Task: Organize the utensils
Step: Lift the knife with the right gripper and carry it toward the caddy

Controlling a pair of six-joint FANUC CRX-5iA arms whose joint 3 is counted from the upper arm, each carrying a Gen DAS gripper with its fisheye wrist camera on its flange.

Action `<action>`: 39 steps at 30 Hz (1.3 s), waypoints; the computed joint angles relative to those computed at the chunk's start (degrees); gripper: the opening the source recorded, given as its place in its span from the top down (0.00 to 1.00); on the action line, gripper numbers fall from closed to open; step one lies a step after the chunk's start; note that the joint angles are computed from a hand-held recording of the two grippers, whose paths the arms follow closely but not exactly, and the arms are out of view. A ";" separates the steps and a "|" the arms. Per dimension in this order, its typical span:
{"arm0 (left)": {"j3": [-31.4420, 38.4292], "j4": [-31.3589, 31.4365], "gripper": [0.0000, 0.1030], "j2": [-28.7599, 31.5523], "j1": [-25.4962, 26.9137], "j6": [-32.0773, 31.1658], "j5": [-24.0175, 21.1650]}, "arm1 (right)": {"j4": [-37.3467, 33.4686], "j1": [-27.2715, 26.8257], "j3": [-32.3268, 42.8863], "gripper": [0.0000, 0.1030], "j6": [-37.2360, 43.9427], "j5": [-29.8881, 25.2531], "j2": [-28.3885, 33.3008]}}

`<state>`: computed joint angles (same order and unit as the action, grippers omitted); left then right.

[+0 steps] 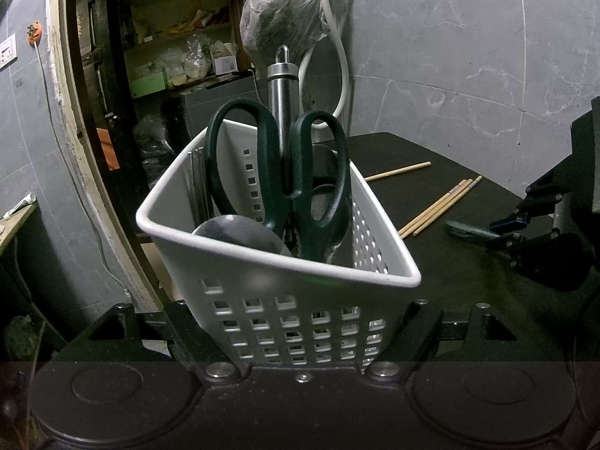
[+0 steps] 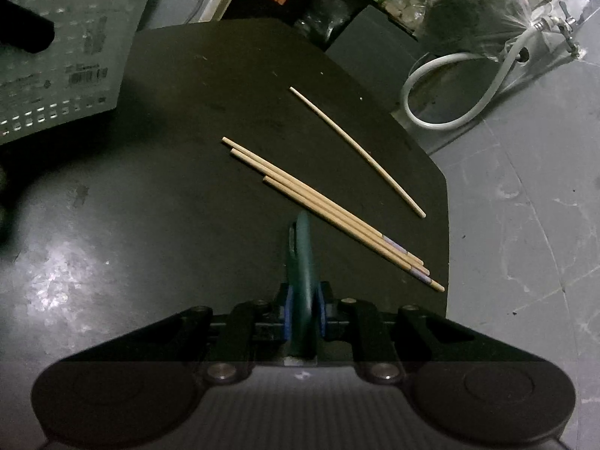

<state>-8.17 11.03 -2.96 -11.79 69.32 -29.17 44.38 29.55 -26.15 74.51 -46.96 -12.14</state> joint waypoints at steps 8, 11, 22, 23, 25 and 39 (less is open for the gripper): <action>0.02 -0.03 0.21 -0.01 0.01 -0.02 -0.06 | -1.31 0.56 -0.16 0.89 1.20 0.00 -0.35; 0.00 0.03 0.21 -0.02 0.02 -0.07 -0.03 | -9.49 -1.26 4.63 0.89 2.41 -1.61 0.71; 0.03 -0.06 0.20 0.03 0.11 0.11 -0.06 | -36.10 -12.32 21.87 0.88 11.23 -10.53 6.55; 0.03 -0.06 0.20 0.03 0.11 0.11 -0.06 | -36.52 -12.55 22.45 0.87 11.54 -10.98 6.95; -0.02 -0.09 0.20 -0.01 0.11 0.14 -0.05 | -37.27 -12.88 23.29 0.87 12.10 -11.69 7.51; -0.11 0.11 0.20 -0.03 0.35 0.01 -0.05 | -26.97 -6.26 17.06 0.89 12.75 -9.41 5.26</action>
<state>-8.28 11.14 -2.99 -11.44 69.33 -29.22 17.41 23.29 -9.10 87.26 -56.38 -6.88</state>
